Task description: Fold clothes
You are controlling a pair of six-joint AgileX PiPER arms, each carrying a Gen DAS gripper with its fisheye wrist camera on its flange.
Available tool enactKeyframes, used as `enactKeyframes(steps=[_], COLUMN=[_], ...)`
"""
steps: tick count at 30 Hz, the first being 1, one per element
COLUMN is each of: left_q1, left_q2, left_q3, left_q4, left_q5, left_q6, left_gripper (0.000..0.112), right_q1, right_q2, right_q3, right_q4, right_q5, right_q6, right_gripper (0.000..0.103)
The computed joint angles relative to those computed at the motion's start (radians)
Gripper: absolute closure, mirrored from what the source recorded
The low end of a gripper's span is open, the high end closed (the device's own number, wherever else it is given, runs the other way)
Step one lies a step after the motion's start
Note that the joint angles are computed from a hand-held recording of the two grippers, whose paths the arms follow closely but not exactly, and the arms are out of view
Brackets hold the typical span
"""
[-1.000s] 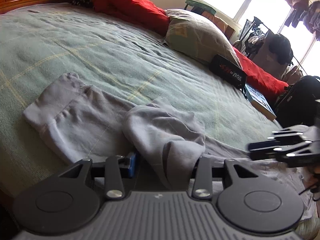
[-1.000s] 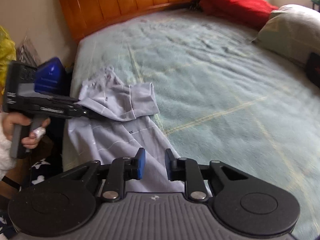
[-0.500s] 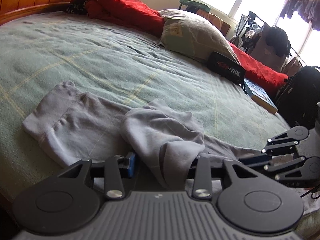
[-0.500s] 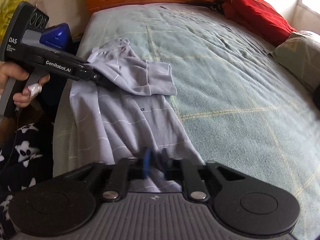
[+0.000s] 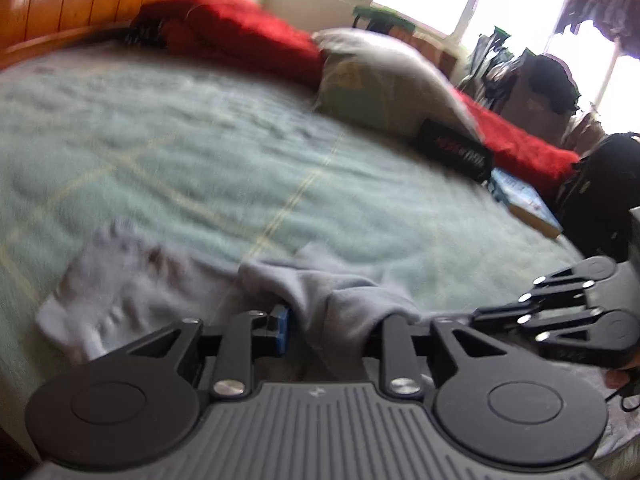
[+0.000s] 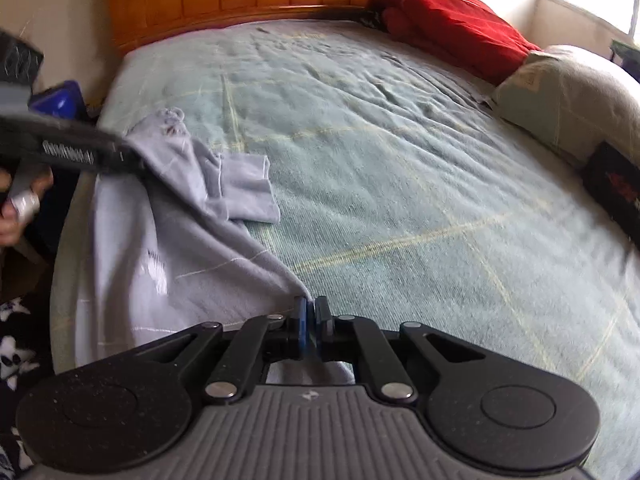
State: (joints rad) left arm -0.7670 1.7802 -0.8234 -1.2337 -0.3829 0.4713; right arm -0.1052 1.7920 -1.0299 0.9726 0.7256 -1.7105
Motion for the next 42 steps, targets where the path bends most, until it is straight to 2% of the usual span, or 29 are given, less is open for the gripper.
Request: enactKeyframes(steps=[2,4,7,9,11,12,15,20,24,25,28,30,31,32,33,35,37,38,42], left_q1=[-0.011,-0.023,-0.041,-0.053,-0.049,-0.048,-0.051,-0.076,-0.121,-0.124,-0.11,-0.099,-0.095,-0.091,-0.086,-0.082,-0.077,-0.073,-0.068], left_q2=[-0.006,-0.023,-0.033,-0.027,-0.026,-0.028,-0.044,-0.062,-0.052,-0.051,-0.069,-0.072,-0.071,-0.07,-0.069,-0.07,-0.075,-0.08,-0.099], left_q3=[0.029,0.058,0.076,0.082,0.092,0.099,0.113,0.125,0.112,0.112,0.141,0.145,0.14,0.135,0.129,0.125,0.13,0.133,0.135], left_q4=[0.039,0.076,0.082,0.08,0.125,0.144,0.166,0.154,0.02,-0.002,0.07,0.086,0.071,0.053,0.035,0.003,0.007,0.007,-0.04], left_q5=[-0.01,-0.021,-0.037,-0.053,-0.053,-0.054,-0.046,-0.052,-0.098,-0.101,-0.1,-0.101,-0.096,-0.09,-0.084,-0.084,-0.093,-0.094,-0.1], left_q6=[-0.062,-0.117,-0.129,-0.134,-0.197,-0.223,-0.25,-0.234,-0.087,-0.069,-0.168,-0.188,-0.171,-0.151,-0.13,-0.097,-0.102,-0.102,-0.048], left_gripper=[0.073,0.069,0.068,0.069,0.069,0.069,0.068,0.055,0.054,0.057,0.057,0.058,0.067,0.085,0.09,0.092,0.094,0.094,0.094], right_q1=[-0.034,-0.081,-0.158,-0.181,-0.198,-0.197,-0.144,-0.073,-0.047,-0.046,-0.046,-0.032,-0.027,-0.024,-0.024,-0.027,-0.034,-0.036,-0.088], right_q2=[-0.042,-0.1,-0.174,-0.214,-0.252,-0.272,-0.315,-0.325,-0.376,-0.391,-0.419,-0.425,-0.423,-0.421,-0.42,-0.417,-0.41,-0.409,-0.397], right_q3=[0.026,0.051,0.067,0.108,0.156,0.188,0.299,0.401,0.465,0.477,0.491,0.514,0.52,0.517,0.512,0.5,0.489,0.484,0.421], right_q4=[0.016,0.002,-0.06,-0.092,-0.122,-0.132,-0.129,-0.06,-0.008,-0.005,-0.019,0.011,0.024,0.024,0.018,0.006,-0.005,-0.018,-0.1], right_q5=[0.029,0.096,0.255,0.305,0.338,0.332,0.21,0.038,-0.035,-0.041,-0.036,-0.074,-0.088,-0.09,-0.086,-0.078,-0.07,-0.063,0.089], right_q6=[-0.024,-0.044,-0.039,-0.051,-0.065,-0.077,-0.117,-0.193,-0.261,-0.268,-0.271,-0.304,-0.31,-0.3,-0.285,-0.259,-0.241,-0.229,-0.141], right_gripper=[0.089,0.087,0.083,0.078,0.077,0.077,0.077,0.077,0.077,0.078,0.078,0.078,0.078,0.08,0.085,0.087,0.098,0.099,0.1])
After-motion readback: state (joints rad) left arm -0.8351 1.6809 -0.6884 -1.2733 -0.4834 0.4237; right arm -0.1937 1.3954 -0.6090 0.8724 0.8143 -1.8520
